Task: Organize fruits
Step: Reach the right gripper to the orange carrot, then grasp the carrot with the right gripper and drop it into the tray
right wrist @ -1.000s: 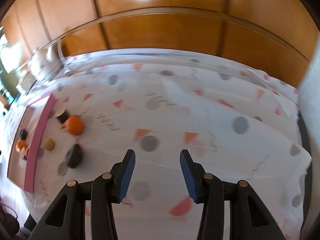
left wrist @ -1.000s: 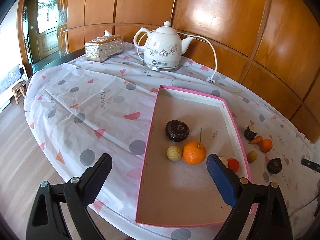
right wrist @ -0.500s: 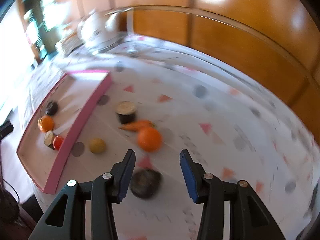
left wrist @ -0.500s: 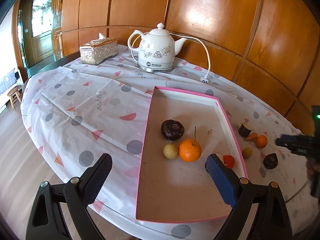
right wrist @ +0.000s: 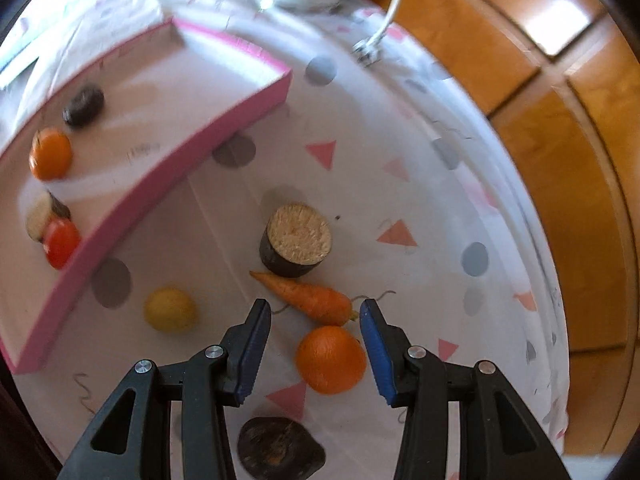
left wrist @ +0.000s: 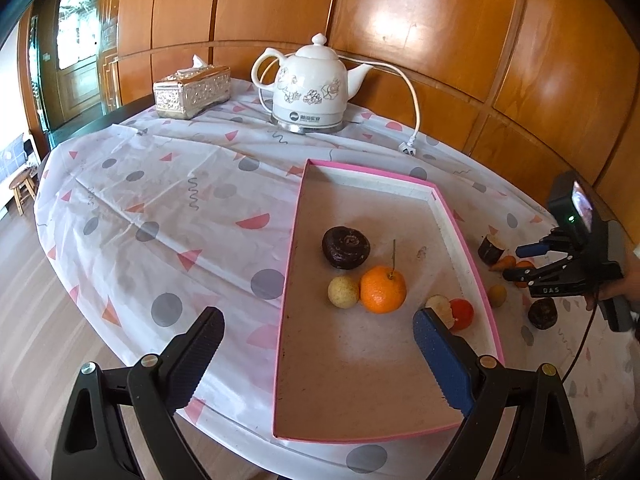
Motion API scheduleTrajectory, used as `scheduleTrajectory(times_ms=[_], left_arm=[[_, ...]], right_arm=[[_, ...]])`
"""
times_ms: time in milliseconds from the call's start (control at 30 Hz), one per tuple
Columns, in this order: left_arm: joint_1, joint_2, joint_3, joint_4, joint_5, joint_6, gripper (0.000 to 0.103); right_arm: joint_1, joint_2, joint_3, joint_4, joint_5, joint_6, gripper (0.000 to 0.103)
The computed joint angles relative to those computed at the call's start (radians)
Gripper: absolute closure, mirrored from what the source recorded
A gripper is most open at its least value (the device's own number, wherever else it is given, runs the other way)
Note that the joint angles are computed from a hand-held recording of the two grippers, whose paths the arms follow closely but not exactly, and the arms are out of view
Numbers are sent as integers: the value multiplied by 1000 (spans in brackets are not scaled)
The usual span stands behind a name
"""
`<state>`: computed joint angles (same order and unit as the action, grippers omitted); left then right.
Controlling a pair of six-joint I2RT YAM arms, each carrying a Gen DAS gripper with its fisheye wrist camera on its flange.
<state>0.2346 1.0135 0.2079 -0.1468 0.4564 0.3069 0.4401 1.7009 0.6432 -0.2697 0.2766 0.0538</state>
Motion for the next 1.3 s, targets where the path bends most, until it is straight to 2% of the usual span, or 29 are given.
scheduleTrajectory(times_ms=[100,267,367,400,767,1067,1300], left_arm=[[7,40,5,20,-3,0,7],[-1,74,8,42,-12,-8,7],[-10,81,8,46,-15,-16,7],[-12,86,9,49,-15,-18,7],[-17,48,2,29,-11,-28,7],[29,-39,2,-50,21,-12,7],[112,-100,8,-113,56,13,7]], right_arm=[[-23,67,28,9,-4,-55,56],[-86,65,33,27,-71,-107,58],[-109,50,23,24,-109,-126,73],[-109,44,17,26,-111,-127,74],[-36,-41,-52,52,-123,-102,76],[28,-166,-152,79,-102,13,76],[85,-174,-185,117,-59,144,76]])
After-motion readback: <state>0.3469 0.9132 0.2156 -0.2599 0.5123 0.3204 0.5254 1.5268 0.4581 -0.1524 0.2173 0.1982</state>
